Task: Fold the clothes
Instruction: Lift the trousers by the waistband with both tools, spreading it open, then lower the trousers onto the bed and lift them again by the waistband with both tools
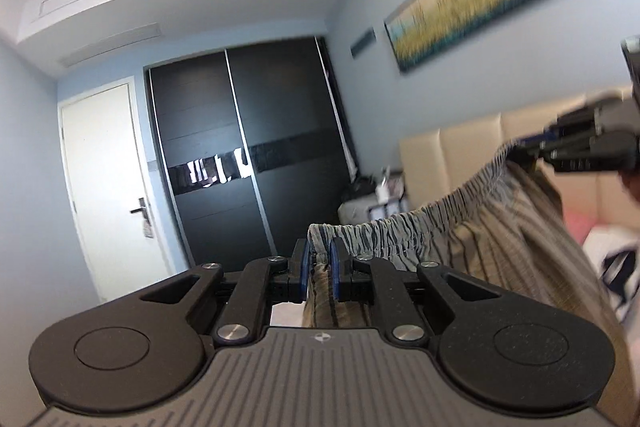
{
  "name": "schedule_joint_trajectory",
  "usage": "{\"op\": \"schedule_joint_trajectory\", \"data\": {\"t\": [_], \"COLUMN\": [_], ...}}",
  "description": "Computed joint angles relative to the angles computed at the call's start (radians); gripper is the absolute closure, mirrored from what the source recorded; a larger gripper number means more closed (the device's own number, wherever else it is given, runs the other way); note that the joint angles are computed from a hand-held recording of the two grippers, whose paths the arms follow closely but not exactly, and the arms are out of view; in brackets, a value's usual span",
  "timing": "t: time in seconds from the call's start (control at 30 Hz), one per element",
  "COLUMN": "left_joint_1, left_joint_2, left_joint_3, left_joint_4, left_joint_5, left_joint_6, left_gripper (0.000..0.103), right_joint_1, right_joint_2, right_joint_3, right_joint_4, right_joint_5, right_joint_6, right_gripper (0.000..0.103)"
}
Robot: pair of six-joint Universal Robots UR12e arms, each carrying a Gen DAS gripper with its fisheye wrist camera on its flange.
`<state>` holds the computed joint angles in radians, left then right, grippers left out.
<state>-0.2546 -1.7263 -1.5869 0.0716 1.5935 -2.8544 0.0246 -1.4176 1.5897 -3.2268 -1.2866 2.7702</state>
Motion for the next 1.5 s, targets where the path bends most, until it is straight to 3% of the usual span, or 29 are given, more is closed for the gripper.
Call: {"op": "schedule_joint_trajectory", "data": {"t": [0.13, 0.17, 0.2, 0.27, 0.3, 0.37, 0.5, 0.7, 0.9, 1.03, 1.2, 1.37, 1.43, 1.5], "left_joint_1": [0.001, -0.001, -0.005, -0.004, 0.009, 0.025, 0.039, 0.031, 0.024, 0.016, -0.013, -0.064, -0.085, -0.106], "left_joint_2": [-0.079, -0.096, -0.111, -0.13, -0.124, -0.114, -0.091, -0.056, -0.042, -0.054, -0.091, -0.137, -0.159, -0.182], "left_joint_3": [0.094, 0.113, 0.128, 0.154, 0.15, 0.143, 0.096, -0.017, -0.087, -0.099, -0.076, -0.056, -0.04, -0.021], "left_joint_4": [-0.066, -0.058, -0.03, 0.024, 0.045, 0.06, 0.018, -0.07, -0.194, -0.262, -0.365, -0.44, -0.477, -0.515], "left_joint_5": [0.03, 0.051, 0.089, 0.132, 0.107, 0.068, -0.013, -0.094, -0.159, -0.204, -0.253, -0.277, -0.271, -0.238], "left_joint_6": [0.018, 0.018, 0.016, -0.019, -0.064, -0.09, -0.072, 0.03, 0.112, 0.162, 0.294, 0.537, 0.656, 0.766], "left_gripper": [0.094, 0.095, 0.102, 0.103, 0.103, 0.103, 0.103, 0.103, 0.101, 0.1, 0.097, 0.063, 0.057, 0.057], "right_joint_1": [0.013, 0.015, 0.017, 0.022, 0.021, -0.002, -0.019, -0.031, -0.073, -0.078, -0.084, -0.132, -0.143, -0.156], "right_joint_2": [0.072, 0.086, 0.097, 0.115, 0.123, 0.117, 0.082, 0.004, -0.11, -0.173, -0.184, -0.178, -0.163, -0.152], "right_joint_3": [-0.08, -0.097, -0.109, -0.126, -0.136, -0.135, -0.094, 0.052, 0.191, 0.277, 0.341, 0.369, 0.377, 0.379], "right_joint_4": [0.066, 0.065, 0.049, -0.024, -0.056, -0.068, 0.021, 0.171, 0.466, 0.637, 0.679, 0.676, 0.649, 0.637], "right_joint_5": [-0.049, -0.055, -0.06, -0.115, -0.133, -0.078, -0.014, 0.043, 0.075, -0.038, -0.182, -0.145, -0.118, -0.079], "right_joint_6": [0.021, 0.04, 0.057, 0.088, 0.102, 0.162, 0.063, -0.113, -0.277, -0.379, -0.395, -0.316, -0.288, -0.267], "right_gripper": [0.088, 0.088, 0.088, 0.089, 0.089, 0.089, 0.089, 0.089, 0.089, 0.089, 0.089, 0.089, 0.089, 0.089]}}
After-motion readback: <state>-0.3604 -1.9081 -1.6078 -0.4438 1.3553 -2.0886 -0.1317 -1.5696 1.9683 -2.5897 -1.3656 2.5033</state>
